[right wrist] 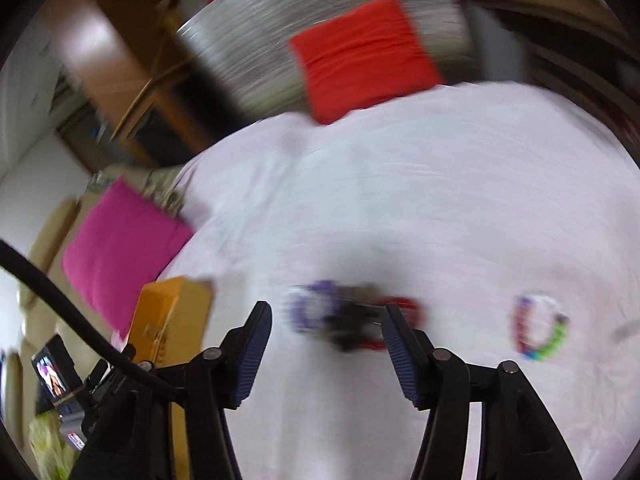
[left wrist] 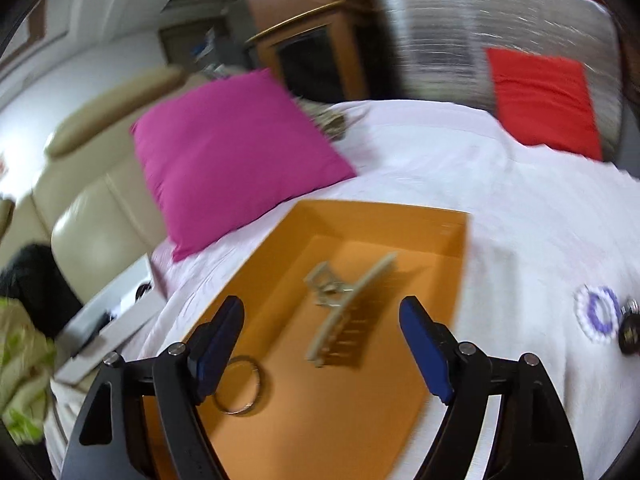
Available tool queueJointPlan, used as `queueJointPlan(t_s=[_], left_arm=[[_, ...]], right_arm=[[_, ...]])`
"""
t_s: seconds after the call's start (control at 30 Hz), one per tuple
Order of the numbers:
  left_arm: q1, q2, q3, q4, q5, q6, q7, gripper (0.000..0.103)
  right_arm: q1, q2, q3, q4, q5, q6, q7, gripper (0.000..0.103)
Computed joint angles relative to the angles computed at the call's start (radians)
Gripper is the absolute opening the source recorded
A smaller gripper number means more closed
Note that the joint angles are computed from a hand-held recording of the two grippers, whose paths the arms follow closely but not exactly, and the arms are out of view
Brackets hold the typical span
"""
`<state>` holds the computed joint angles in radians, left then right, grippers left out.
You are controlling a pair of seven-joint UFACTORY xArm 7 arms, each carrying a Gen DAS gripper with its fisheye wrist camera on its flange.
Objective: Organize jewelry
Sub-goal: 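Move the right tool to the silver watch and grasp it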
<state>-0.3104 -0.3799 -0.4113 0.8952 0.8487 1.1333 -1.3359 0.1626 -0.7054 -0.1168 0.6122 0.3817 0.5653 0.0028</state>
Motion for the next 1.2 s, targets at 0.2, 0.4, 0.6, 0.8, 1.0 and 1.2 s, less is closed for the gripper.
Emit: queueJointPlan(t_s=[0.2,0.4,0.6,0.8,1.0,1.2], left_arm=[[-0.046,0.105,-0.026,0.07,0.063,-0.002,0.032,0.081],[-0.112,0.188,0.028,0.119,0.039,-0.117,0.081,0.081],[-0.157,0.269,0.066,0.17,-0.039,-0.238,0.154,0.081],[-0.204,0.343,0.087,0.228,-0.045,-0.303,0.193,0.081],[-0.258,0.41,0.109,0.29,-0.017,-0.357,0.199,0.081],[-0.327,0.517,0.141,0.405,0.014,-0.361,0.194,0.081]], right_arm=[[-0.014,-0.051,-0.198,-0.088,0.146,-0.02,-0.079,0.062],[-0.01,0.025,-0.273,-0.043,0.294,0.031,-0.153,0.063],[-0.086,0.075,-0.274,-0.014,0.33,0.121,-0.229,0.063],[-0.187,0.093,-0.276,-0.011,0.348,0.159,-0.269,0.063],[-0.246,0.112,-0.263,0.0,0.346,0.191,-0.297,0.063],[-0.281,0.125,-0.254,0.0,0.357,0.202,-0.309,0.063]])
